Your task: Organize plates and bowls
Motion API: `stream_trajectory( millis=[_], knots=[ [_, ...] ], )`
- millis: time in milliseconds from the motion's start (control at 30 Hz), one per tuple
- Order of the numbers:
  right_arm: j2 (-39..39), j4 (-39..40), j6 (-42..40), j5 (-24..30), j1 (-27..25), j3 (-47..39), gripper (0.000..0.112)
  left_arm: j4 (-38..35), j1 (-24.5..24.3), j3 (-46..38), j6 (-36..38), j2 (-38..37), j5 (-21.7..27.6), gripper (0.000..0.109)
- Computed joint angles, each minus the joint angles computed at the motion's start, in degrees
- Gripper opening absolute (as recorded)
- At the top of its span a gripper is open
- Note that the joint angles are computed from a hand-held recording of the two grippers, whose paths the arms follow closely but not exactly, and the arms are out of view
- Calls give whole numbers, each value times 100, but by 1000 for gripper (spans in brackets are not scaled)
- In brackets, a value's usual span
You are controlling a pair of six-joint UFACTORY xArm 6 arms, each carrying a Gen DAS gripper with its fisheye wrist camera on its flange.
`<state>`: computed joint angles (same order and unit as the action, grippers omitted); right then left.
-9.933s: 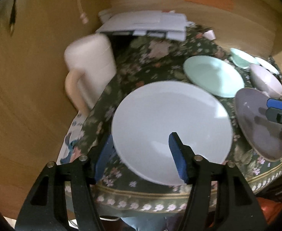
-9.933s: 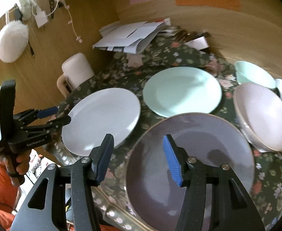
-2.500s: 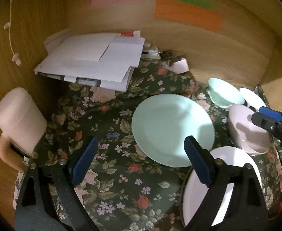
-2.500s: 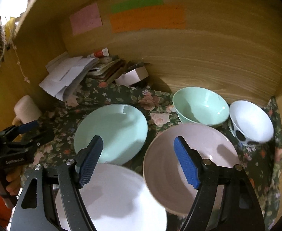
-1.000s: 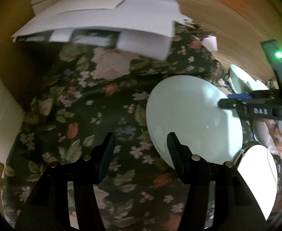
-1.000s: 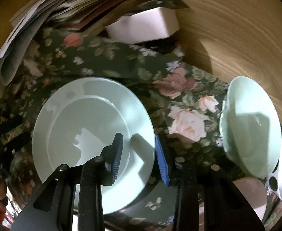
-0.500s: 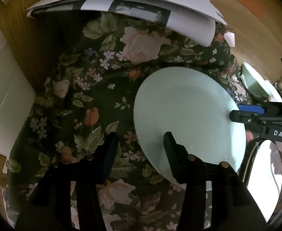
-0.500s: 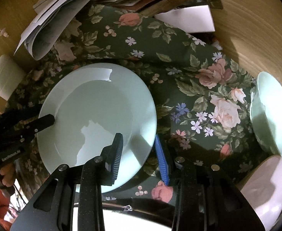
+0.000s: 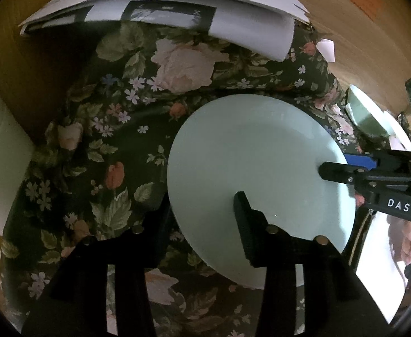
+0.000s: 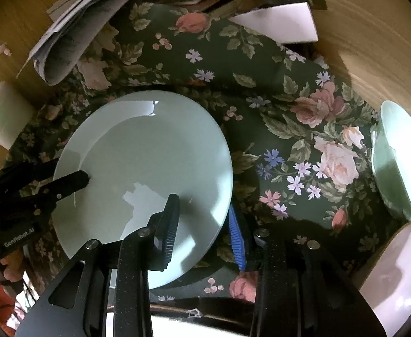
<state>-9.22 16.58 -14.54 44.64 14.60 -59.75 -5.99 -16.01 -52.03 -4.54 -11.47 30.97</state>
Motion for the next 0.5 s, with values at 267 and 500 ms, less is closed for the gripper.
stream_trajectory(
  millis=[267,500],
  knots=[
    [-540,-24,-33,-340,49,503,31,55,-22,191,-114,-333,-89,43],
    [-1017,183,-97,-303,-54,759,31,111,-81,402,-79,-813,-89,42]
  ],
)
